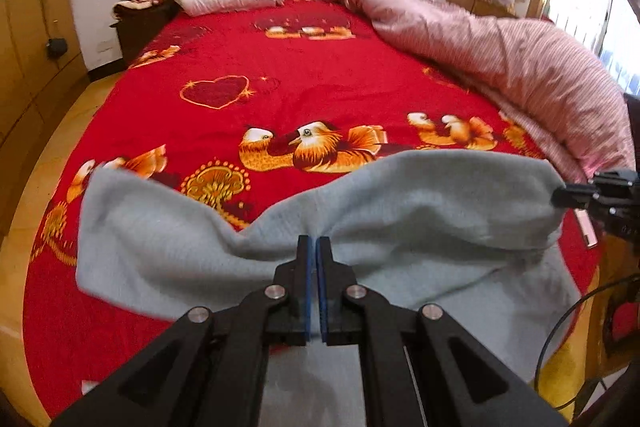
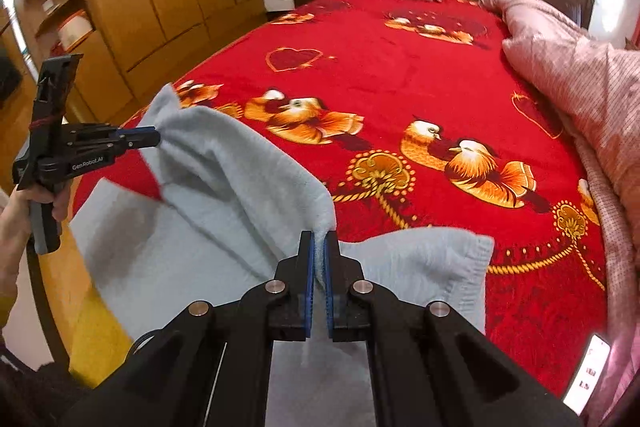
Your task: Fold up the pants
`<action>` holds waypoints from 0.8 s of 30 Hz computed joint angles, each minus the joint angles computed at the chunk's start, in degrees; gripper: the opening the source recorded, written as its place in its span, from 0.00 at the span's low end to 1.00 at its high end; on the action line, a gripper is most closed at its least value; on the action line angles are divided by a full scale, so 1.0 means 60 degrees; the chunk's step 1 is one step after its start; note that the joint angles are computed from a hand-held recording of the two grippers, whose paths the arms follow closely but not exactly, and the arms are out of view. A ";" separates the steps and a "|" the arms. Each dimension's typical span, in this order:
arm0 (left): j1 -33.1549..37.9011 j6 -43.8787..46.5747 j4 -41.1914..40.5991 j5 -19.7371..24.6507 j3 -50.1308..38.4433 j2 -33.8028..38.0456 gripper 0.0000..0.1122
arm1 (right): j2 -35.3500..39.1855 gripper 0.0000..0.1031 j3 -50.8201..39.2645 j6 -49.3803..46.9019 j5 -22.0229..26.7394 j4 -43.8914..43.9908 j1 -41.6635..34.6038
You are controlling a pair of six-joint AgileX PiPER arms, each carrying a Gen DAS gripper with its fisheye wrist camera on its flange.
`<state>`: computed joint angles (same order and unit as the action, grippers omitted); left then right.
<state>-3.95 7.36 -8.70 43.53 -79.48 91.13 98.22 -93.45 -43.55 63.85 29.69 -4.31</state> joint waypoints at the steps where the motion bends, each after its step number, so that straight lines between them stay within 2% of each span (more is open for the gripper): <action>1: -0.0070 -0.0198 0.0178 -0.0163 0.0408 -0.0399 0.02 | -0.0349 0.05 0.0398 -0.0159 -0.0063 0.0051 -0.0026; 5: -0.0263 -0.1005 0.0616 -0.0704 0.2117 -0.2013 0.02 | -0.1527 0.05 0.1897 -0.0797 -0.0300 0.0258 -0.0213; 12: -0.0705 -0.2531 0.0987 -0.1163 0.5054 -0.4371 0.02 | -0.3346 0.05 0.4685 -0.1935 -0.0956 0.0196 -0.0467; 15: -0.1069 -0.3409 0.1393 -0.1356 0.6044 -0.4822 0.02 | -0.3958 0.05 0.5995 -0.2088 -0.1587 0.0015 -0.0380; 20: -0.0873 -0.2920 0.0376 -0.1503 0.7023 -0.5056 0.02 | -0.4788 0.06 0.7526 -0.2097 -0.2512 -0.0146 -0.0237; 22: -0.0646 -0.2402 -0.0314 -0.1400 0.7150 -0.5043 0.02 | -0.4916 0.11 0.7925 -0.2004 -0.2694 -0.0125 -0.0337; 24: -0.0632 -0.2404 -0.0442 -0.1319 0.7243 -0.5149 0.07 | -0.4906 0.18 0.8233 -0.1661 -0.2770 -0.0202 -0.0470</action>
<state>-7.74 -7.07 -11.35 35.62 -36.02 60.24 68.78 -44.05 -53.52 47.23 28.48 -7.13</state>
